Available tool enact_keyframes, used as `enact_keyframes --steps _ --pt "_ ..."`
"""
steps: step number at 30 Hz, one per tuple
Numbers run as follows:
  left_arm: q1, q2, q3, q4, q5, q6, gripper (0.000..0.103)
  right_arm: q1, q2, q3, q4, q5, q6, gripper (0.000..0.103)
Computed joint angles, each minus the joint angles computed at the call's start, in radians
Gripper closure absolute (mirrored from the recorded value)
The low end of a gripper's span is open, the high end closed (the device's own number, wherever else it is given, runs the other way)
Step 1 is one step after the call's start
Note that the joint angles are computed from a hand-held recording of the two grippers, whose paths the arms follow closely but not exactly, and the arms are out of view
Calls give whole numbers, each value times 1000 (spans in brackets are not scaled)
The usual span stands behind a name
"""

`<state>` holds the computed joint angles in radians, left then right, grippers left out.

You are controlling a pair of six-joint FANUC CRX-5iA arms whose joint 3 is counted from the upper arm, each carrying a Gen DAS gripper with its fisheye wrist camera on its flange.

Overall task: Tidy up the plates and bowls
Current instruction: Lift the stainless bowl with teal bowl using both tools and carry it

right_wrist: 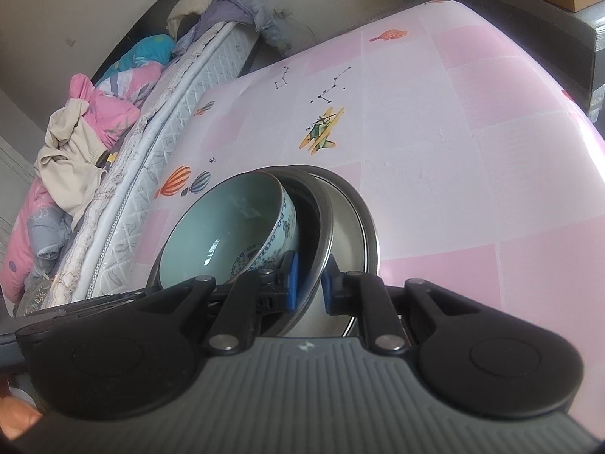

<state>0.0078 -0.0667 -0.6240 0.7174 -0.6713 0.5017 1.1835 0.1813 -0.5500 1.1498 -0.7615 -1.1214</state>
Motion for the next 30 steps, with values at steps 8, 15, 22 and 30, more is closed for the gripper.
enact_keyframes --steps 8,15,22,30 --pt "1 9 2 2 -12 -13 83 -4 3 -2 -5 -2 31 90" --pt "10 21 15 -7 -42 -10 82 -12 5 -2 -13 10 50 89" --pt "18 8 -1 23 -42 -52 81 -17 1 -6 -15 19 50 88" --pt "21 5 8 7 -58 -40 82 -4 -16 -19 -6 -15 41 87"
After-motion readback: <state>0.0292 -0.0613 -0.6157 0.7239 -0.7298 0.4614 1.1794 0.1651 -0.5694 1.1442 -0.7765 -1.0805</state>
